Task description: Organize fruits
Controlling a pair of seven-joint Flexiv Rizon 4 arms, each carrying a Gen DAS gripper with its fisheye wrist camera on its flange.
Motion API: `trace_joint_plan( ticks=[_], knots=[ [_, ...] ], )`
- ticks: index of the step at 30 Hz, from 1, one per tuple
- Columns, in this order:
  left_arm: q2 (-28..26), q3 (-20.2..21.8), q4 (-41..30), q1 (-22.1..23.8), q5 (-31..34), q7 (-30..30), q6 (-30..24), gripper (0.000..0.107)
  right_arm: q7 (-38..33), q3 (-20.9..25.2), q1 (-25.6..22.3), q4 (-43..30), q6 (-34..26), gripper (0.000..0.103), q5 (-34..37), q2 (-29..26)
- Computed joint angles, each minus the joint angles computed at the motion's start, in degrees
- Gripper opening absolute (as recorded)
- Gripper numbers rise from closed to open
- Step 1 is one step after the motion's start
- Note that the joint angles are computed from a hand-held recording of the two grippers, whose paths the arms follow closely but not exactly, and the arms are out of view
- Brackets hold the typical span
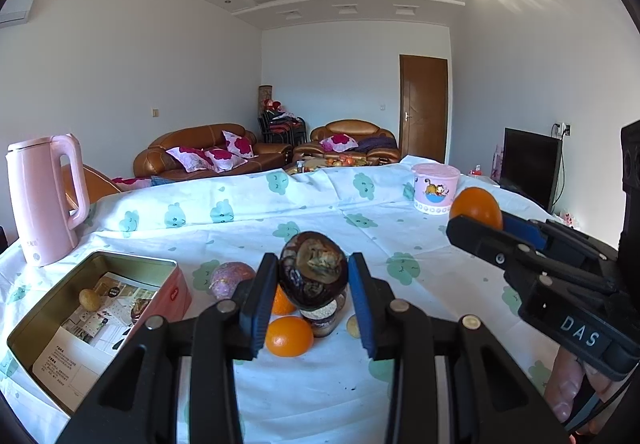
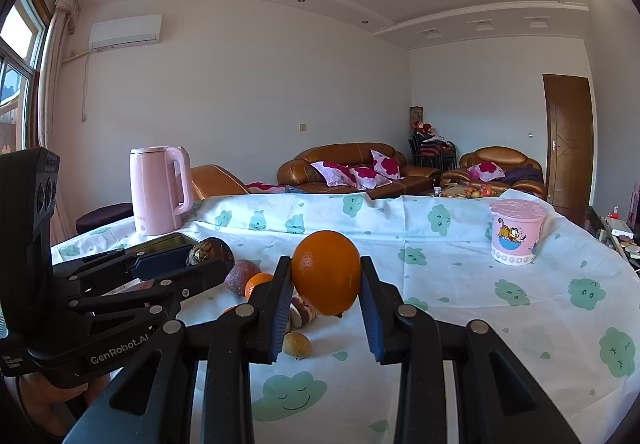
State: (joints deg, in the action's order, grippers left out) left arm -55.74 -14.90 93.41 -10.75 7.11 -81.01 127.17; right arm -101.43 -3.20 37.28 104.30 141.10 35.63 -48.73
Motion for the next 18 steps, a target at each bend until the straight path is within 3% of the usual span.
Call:
trace_joint_plan(
  ticks=[10,18],
  knots=[
    [0.2,1.7,1.0,-1.4,-1.2,0.3,3.1,0.037,-0.7,0.9,-0.1,0.1,4.0,0.034,0.4,-0.7],
    [1.7,1.1,3.0,-0.1,-0.4,-0.7,3.8,0.037,-1.4,1.9,-0.6,0.9,3.6,0.034,-0.3,0.8]
  ],
)
